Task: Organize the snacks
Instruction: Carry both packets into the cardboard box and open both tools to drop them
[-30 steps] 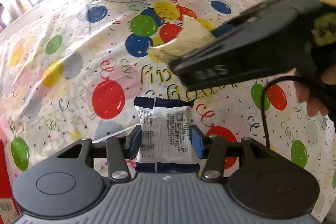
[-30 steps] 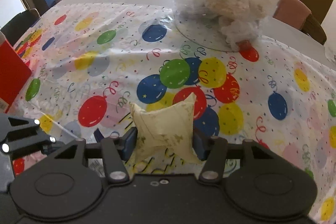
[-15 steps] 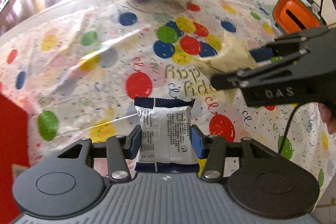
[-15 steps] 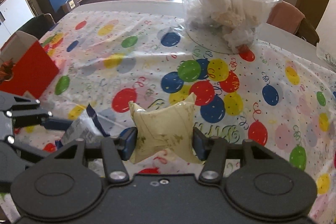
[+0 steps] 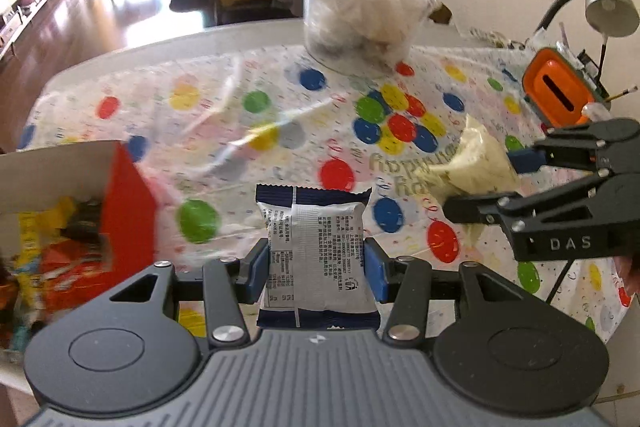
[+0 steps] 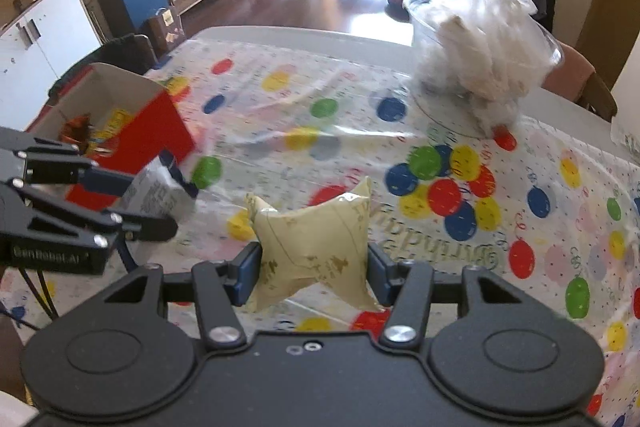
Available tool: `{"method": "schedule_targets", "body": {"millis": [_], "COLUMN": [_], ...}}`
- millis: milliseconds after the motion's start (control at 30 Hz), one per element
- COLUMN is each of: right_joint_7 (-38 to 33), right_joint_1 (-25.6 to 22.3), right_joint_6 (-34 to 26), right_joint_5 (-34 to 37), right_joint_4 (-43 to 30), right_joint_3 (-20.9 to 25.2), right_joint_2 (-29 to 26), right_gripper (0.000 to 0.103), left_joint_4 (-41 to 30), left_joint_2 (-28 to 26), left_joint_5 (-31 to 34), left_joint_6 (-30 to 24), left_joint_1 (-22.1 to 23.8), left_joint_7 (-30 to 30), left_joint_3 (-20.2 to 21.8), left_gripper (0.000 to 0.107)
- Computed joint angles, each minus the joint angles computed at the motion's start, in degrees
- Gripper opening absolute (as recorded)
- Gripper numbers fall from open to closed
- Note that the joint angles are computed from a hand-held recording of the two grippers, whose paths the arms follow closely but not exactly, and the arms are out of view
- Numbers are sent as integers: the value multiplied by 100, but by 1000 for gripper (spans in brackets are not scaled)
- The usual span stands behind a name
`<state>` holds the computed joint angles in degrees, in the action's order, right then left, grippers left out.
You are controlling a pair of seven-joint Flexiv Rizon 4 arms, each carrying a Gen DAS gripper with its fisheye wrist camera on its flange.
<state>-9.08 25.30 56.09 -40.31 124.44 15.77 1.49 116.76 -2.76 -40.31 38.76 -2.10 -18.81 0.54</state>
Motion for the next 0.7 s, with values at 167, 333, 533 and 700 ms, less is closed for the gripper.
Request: {"method": "schedule_targets", "body": {"millis": [167,333,533,700], "right_joint_7": [135,165,65,-101], "right_joint_1": [231,540,925,1232], "right_joint_6": [-139,-292,-402,-493], "right_joint_5": [-215,-368,-440,-457], "right_joint_4": [-456,-1000,-1699,-2322], "right_joint_3": [28,-35,-181,-353], "right_joint_2": [-300,-691,-1224,-1690], "right_gripper": [54,54,54,54], "left_joint_4": [-308,-620,-1067,-1365], "left_joint_2": [-81,-234,-538,-774], "left_joint_5": [16,-66,-128,-220], "left_joint_6": [-262,-450,-628,-654], "left_joint_1": [324,664,1071,1344], "left_joint_7": [142,281,361,467], "left_joint_3": [182,280,325,304], "left_gripper": [48,48,48,48]}}
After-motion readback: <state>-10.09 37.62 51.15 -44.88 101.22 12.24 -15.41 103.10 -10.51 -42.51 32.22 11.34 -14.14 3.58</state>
